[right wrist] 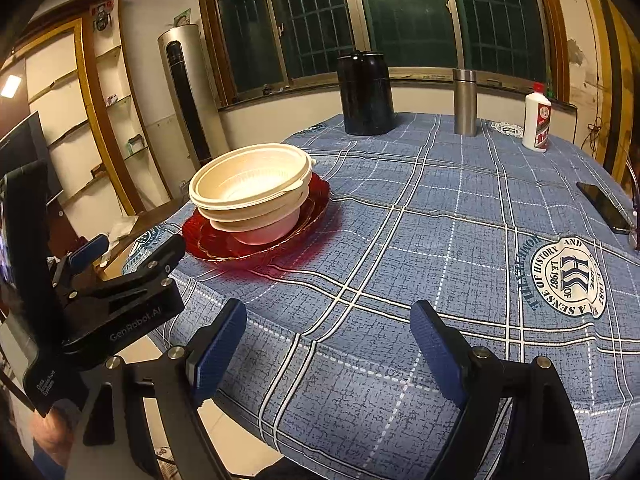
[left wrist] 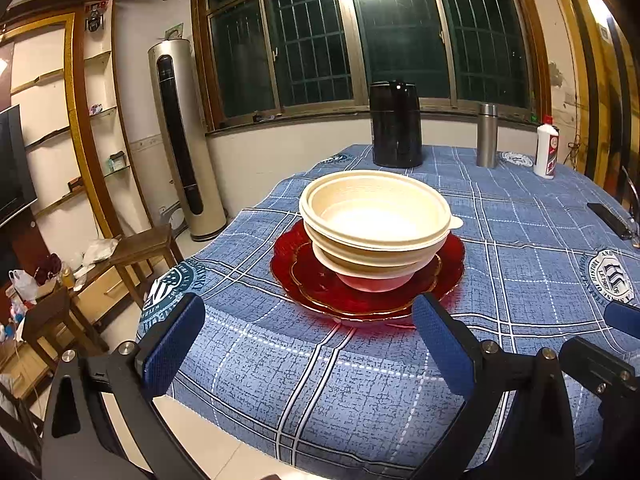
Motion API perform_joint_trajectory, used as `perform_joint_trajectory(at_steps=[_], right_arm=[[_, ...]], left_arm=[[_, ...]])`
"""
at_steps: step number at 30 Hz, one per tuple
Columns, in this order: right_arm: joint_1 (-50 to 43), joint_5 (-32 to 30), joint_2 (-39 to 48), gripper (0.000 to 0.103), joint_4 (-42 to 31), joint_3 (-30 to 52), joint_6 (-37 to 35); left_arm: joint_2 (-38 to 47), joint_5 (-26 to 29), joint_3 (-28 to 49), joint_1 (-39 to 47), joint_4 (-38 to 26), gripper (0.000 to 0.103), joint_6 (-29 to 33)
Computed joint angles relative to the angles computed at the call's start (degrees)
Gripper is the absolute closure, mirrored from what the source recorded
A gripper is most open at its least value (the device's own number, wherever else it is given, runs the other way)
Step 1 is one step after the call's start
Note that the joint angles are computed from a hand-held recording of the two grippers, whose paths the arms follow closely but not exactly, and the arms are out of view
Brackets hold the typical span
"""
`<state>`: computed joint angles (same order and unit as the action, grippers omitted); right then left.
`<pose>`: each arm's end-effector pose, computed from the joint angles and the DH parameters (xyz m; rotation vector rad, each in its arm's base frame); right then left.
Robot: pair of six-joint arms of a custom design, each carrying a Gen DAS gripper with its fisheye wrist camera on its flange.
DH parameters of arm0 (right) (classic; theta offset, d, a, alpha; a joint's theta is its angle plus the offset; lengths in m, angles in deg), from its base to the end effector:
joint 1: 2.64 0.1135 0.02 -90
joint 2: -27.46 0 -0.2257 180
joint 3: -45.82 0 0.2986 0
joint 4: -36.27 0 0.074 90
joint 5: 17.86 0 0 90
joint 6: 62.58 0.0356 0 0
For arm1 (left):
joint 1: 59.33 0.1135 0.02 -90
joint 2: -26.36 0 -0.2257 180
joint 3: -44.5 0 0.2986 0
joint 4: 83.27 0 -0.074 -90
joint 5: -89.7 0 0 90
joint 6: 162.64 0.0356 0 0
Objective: Organize plates and bowls
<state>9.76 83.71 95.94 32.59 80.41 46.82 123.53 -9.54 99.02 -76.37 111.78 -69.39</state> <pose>0.2666 0.0513 0.0906 0.2449 2.1986 0.0828 0.3502 -0.1014 0.0846 0.2615 2.0290 0.0154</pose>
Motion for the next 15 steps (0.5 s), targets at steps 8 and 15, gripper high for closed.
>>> perform_joint_trajectory(at_steps=[8, 15], right_arm=[[1.0, 1.3, -0.4, 0.017, 0.2, -0.2, -0.6], [0.7, 1.2, -0.6, 0.016, 0.2, -0.2, -0.7]], left_arm=[[-0.8, -0.1, -0.7, 0.3, 0.6, 0.0, -0.4], [-0.7, -1.4, -0.7, 0.0, 0.9, 0.0, 0.0]])
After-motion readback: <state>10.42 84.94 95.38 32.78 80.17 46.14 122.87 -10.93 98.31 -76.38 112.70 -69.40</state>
